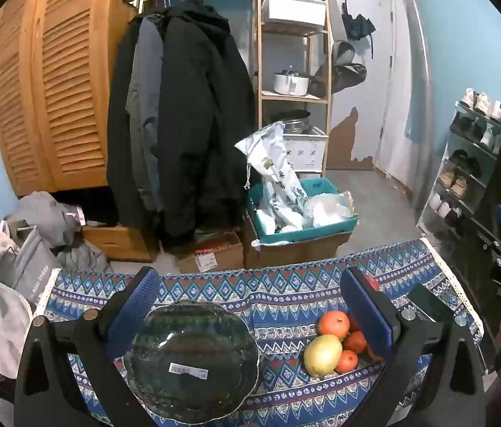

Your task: Organize fruits

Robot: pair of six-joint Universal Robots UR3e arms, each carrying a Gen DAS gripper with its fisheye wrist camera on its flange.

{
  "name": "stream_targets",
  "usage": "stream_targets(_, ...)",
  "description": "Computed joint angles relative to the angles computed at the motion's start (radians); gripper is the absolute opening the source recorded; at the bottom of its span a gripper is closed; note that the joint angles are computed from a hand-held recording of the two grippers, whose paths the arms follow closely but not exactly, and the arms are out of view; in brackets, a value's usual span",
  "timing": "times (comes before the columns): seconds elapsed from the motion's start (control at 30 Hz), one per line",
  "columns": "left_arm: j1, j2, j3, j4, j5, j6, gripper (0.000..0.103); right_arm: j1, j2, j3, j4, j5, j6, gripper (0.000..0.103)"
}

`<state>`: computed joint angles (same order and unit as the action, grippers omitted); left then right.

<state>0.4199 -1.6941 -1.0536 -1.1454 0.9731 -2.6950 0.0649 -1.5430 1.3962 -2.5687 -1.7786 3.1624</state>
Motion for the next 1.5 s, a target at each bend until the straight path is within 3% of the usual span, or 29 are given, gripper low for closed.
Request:
stream_targets(0.37, -0.029, 0.001, 0.004, -0.003, 0.022, 0.006, 0.102, 0.005, 0.001, 0.008, -0.006, -0.010, -0.002, 0.100)
stream_targets(1.5, 0.013, 0.026, -0.048, -0.003, -0.033, 0.044, 0.102, 0.005, 0.005, 0.000, 0.003, -0.009, -0.012, 0.100)
